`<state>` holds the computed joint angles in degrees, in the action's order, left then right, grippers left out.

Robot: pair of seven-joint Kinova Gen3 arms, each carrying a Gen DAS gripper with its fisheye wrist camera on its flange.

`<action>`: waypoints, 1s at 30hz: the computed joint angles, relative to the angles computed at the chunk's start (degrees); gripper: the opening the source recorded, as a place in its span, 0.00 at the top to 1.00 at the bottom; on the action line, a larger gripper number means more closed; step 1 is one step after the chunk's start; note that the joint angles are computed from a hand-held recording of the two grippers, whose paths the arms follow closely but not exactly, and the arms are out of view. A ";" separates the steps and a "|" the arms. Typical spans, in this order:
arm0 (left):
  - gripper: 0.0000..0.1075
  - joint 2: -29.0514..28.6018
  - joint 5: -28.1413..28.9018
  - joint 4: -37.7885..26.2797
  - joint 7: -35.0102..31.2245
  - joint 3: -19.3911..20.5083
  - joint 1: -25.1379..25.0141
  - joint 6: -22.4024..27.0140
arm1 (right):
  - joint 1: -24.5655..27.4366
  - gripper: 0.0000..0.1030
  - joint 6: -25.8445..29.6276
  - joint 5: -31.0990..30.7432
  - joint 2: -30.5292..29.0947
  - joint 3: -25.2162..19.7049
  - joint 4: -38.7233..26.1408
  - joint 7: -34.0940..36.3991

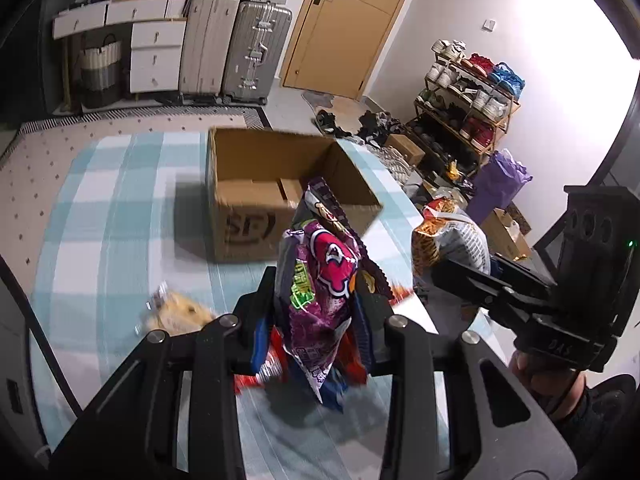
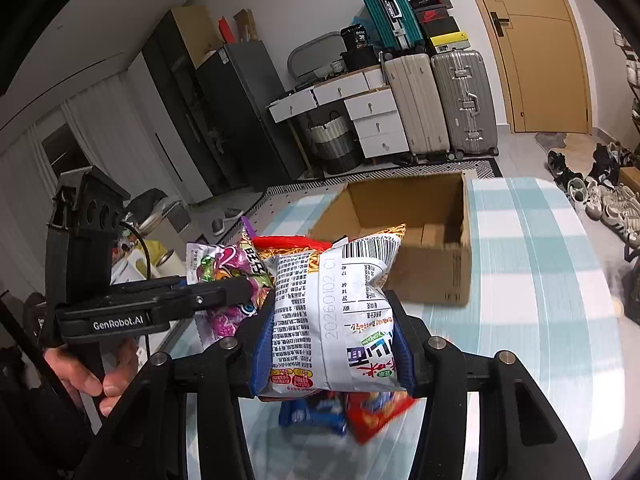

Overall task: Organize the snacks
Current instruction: 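Carry both bags over the cardboard box and open both grippers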

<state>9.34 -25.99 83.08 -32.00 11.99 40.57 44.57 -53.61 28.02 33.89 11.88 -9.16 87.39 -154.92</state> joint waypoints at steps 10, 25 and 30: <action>0.71 8.58 6.83 -16.44 -11.28 -2.70 -3.55 8.44 | 6.26 0.52 5.33 -12.91 6.62 -0.54 -14.19 16.58; 0.71 23.83 12.25 -39.53 -21.74 -9.46 -4.62 17.19 | 8.64 0.52 15.79 -23.68 20.29 4.56 -36.16 29.70; 0.71 27.44 15.69 -42.48 -23.00 -9.45 -6.79 17.64 | 9.79 0.52 18.99 -26.25 25.29 5.23 -41.61 30.74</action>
